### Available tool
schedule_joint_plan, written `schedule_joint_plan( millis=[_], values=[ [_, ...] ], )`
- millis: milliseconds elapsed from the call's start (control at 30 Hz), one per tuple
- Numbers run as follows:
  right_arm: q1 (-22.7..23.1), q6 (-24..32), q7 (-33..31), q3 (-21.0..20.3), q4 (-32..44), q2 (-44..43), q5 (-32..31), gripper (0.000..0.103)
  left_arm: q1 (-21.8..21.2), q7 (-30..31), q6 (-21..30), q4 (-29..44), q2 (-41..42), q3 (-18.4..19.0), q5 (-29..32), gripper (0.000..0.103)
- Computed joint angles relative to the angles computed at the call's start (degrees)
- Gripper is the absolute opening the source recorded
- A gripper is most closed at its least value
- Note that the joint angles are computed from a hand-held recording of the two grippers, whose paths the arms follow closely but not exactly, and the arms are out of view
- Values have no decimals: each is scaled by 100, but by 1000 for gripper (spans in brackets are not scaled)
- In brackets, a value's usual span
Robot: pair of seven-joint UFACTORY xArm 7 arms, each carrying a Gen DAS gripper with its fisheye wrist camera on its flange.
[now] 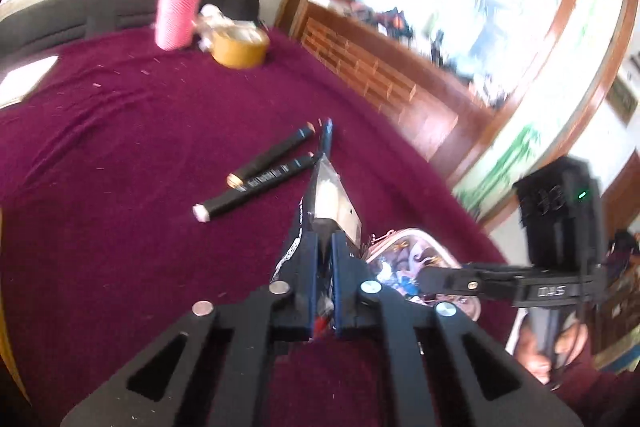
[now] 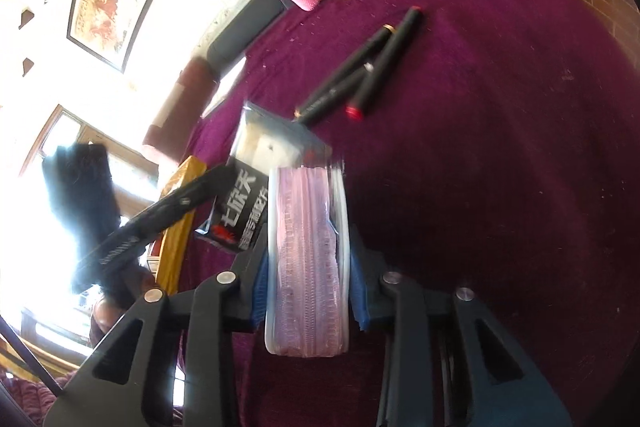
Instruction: Organize objects
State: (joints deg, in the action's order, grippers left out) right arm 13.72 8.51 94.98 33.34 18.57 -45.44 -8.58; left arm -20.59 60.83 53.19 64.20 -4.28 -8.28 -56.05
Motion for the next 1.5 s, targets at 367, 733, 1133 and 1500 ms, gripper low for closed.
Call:
schedule_joint_plan(
  millis=[367, 733, 1133, 1500],
  values=[
    [-442, 625, -28, 414, 1055, 483, -451, 30, 763, 171, 460, -39, -231, 647, -884, 3],
    [-267, 1147, 328, 303, 1201, 627, -659, 30, 386, 131, -238, 126, 157, 19, 240, 60],
    [247, 144, 603, -104, 106, 189, -241, 35, -569, -329, -2189, -54, 870, -719, 2440, 47],
    [133, -265, 121, -135, 72, 541, -24, 30, -145, -45, -1176, -139, 251, -309, 896, 39]
  ],
)
